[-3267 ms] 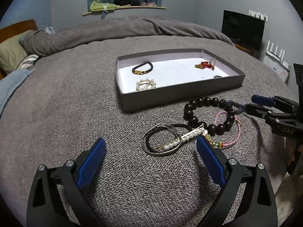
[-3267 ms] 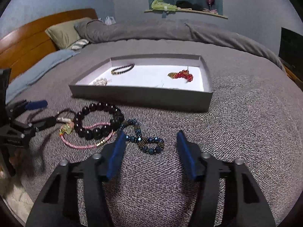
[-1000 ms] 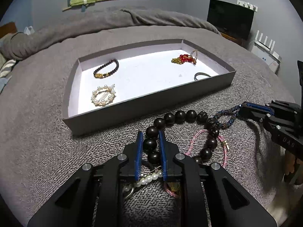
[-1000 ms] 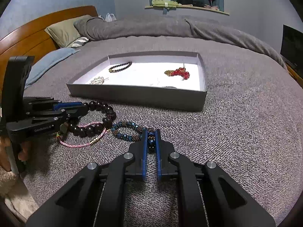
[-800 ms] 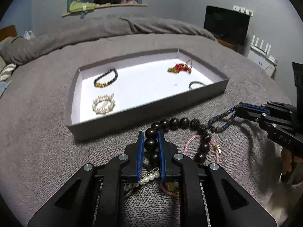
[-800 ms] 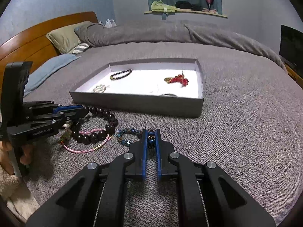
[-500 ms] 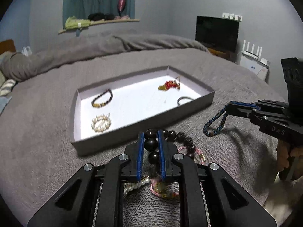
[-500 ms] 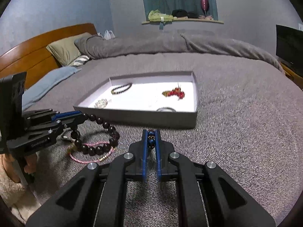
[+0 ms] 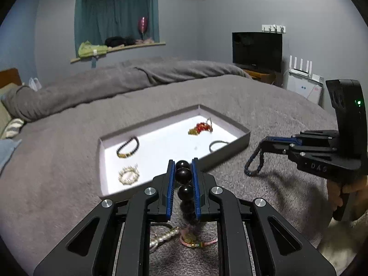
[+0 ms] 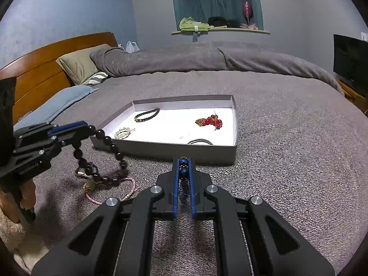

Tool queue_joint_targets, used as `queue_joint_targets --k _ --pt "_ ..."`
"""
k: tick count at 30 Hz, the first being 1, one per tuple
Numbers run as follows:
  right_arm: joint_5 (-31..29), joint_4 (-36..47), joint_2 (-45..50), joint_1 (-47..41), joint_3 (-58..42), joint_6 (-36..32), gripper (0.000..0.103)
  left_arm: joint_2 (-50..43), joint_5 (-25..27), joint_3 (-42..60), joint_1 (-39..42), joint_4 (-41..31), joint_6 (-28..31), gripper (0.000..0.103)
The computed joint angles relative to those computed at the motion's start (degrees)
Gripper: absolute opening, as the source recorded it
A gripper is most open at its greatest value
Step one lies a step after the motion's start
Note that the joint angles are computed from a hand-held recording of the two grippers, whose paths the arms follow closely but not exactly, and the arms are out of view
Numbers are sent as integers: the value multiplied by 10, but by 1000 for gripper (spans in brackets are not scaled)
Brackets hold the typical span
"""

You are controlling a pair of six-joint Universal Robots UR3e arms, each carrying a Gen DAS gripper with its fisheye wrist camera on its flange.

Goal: Organize jewelry
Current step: 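Carry both bracelets into the white tray and open both tools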

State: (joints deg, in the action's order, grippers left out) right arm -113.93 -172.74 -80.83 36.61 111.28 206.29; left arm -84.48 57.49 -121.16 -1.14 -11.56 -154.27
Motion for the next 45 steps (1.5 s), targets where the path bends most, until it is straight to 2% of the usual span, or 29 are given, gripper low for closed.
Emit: queue_joint_targets --k 8,16,24,28,37,43,45 --pt "-33 33 10 9 -67 -15 8 9 6 39 3 -16 -18 16" --pt "-31 73 21 -17 -127 -30 8 -42 26 147 -10 -70 -50 16" --pt "14 80 27 -72 -156 -40 8 -111 57 273 -34 -136 -63 16" --pt "46 95 54 -103 -202 -50 8 -162 69 342 -44 -169 -66 16" --pt "129 124 130 -162 -289 -69 8 -293 132 509 -90 -234 -71 16" --pt "177 145 151 -191 -298 -64 8 -386 110 641 -105 -321 -82 16" --pt "196 148 154 -196 -299 -65 8 -404 106 664 -110 -329 -84 16"
